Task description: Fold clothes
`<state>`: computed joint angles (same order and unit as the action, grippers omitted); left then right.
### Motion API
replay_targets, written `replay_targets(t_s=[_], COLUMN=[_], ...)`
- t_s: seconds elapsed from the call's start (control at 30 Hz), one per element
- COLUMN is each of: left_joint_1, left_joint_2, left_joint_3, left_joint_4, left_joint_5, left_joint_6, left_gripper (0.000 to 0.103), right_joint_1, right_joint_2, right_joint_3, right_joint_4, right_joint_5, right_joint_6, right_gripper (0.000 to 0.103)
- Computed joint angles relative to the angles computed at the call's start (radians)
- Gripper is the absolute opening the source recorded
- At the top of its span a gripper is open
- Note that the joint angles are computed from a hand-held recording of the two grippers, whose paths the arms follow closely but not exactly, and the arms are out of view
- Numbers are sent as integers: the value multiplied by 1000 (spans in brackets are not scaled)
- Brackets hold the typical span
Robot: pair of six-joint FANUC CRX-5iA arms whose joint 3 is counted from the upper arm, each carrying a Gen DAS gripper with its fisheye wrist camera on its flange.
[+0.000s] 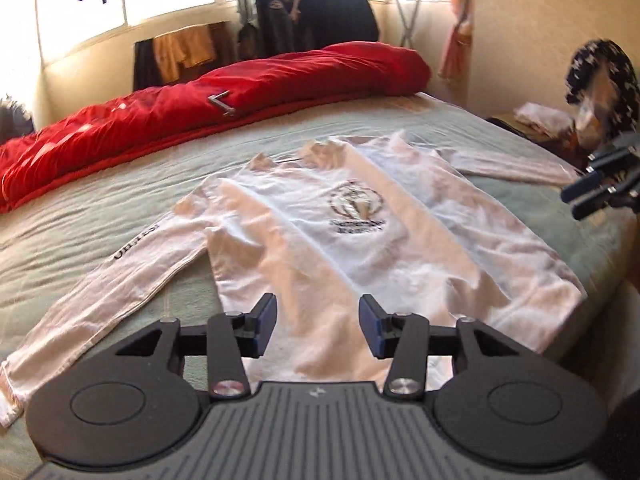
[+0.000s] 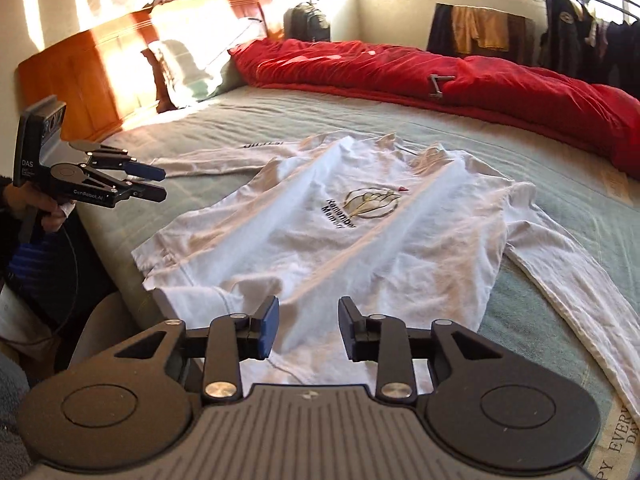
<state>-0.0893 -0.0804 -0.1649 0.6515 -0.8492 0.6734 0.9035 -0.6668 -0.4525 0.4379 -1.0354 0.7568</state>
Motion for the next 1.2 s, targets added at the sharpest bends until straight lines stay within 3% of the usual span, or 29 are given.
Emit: replay_targets(t_s=[0.07,0.2,0.5,0.6,0.73,1.03,1.13,1.2], left_joint_1=[23,46,52,49,46,-7,-20,-21], left_joint_2=[62,169,364,414,459,542,541,530], left_joint_3=[48,115,209,233,226,260,252,252], left_joint_4=[22,64,149,170,272,432,448,407], left_joint_5=[-24,-48,-43,-31,-19,-20,-3,12], left_joint_6=[79,193,329,336,292,171,134,123], left_gripper=[67,67,67,67,67,70,64,49], right_joint_1=[-86,-279,-757,-827,-951,-1066,-1110,-1150], right_joint_2=[10,59,246,308,368,453,477,497], right_joint_3=[-2,8,88,100,135,184,205,228], right_joint_4=[-41,-170,-690,-767,-1018,-1317,-1414,-1486], right_joint_5=[43,128,316,345,339,360,306,224], right_joint_6=[-7,5,215,255,458,728,813,883], right_gripper=[41,51,61,66,67,67,67,67])
